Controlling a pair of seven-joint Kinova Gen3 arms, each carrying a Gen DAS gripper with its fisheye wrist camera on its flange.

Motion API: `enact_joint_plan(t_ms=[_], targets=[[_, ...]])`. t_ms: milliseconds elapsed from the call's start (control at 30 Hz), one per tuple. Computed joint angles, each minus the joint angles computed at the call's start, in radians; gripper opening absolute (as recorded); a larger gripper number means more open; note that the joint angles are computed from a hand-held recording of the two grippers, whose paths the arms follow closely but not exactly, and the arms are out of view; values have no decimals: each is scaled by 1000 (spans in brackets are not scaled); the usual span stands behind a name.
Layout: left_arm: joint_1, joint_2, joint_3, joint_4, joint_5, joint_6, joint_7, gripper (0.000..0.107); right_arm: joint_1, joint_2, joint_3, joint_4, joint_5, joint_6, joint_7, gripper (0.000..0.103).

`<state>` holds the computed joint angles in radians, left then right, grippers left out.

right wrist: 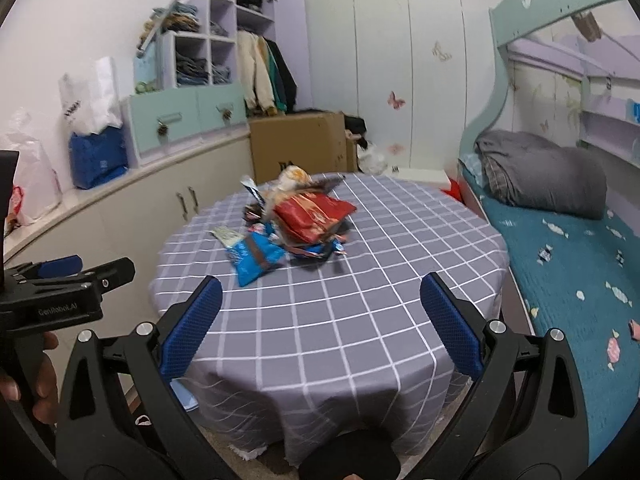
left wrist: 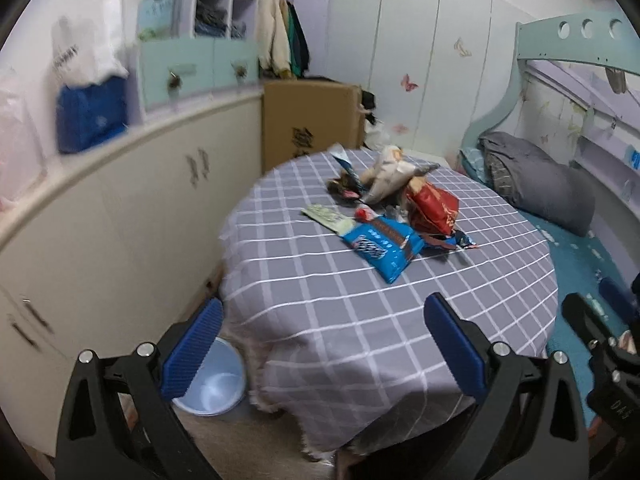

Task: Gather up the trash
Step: 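Grasp the blue chip bag with the left tool while the right tool grasps the red snack bag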

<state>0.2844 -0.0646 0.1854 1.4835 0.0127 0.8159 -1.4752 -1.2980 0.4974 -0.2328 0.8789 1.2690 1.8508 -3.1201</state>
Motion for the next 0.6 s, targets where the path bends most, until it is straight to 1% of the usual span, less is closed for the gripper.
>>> enact_joint_plan(t_ms=[67, 100, 167, 233, 300, 367, 467, 500, 533, 567, 600], targets=[[11, 55, 9, -38, 8, 13, -23, 99, 32, -18, 17, 34, -50, -25, -14, 97], [21, 89, 14, -63, 16, 18, -56, 99, 52, -32, 24, 62, -79, -49, -34, 97], [50, 151, 26, -115, -5, 47, -88, 99, 80, -59, 42, 115, -129, -88, -64, 97], [91, 213, 28, -168, -47, 65, -88, 99, 112, -91, 59, 169, -186, -142, -107, 97], [117, 269, 26, -226, -56, 88, -109, 99, 127, -115, 80, 210, -223, -184, -128, 97], [148, 313, 16, -270, -78, 103, -113, 98, 142, -123, 105, 225, -250, -218, -125, 97], [212, 391, -13, -358, -148, 152, -102, 96, 156, -126, 128, 231, -274, -241, -114, 97], [219, 407, -19, -378, -152, 165, -107, 86, 164, -130, 132, 239, -281, -253, -111, 97], [225, 426, -24, -406, -152, 187, -112, 73, 172, -132, 136, 245, -284, -270, -116, 97], [222, 452, -25, -445, -140, 220, -121, 68, 178, -133, 138, 245, -288, -277, -113, 97], [211, 463, -25, -465, -118, 241, -133, 58, 185, -134, 140, 248, -290, -288, -111, 97]])
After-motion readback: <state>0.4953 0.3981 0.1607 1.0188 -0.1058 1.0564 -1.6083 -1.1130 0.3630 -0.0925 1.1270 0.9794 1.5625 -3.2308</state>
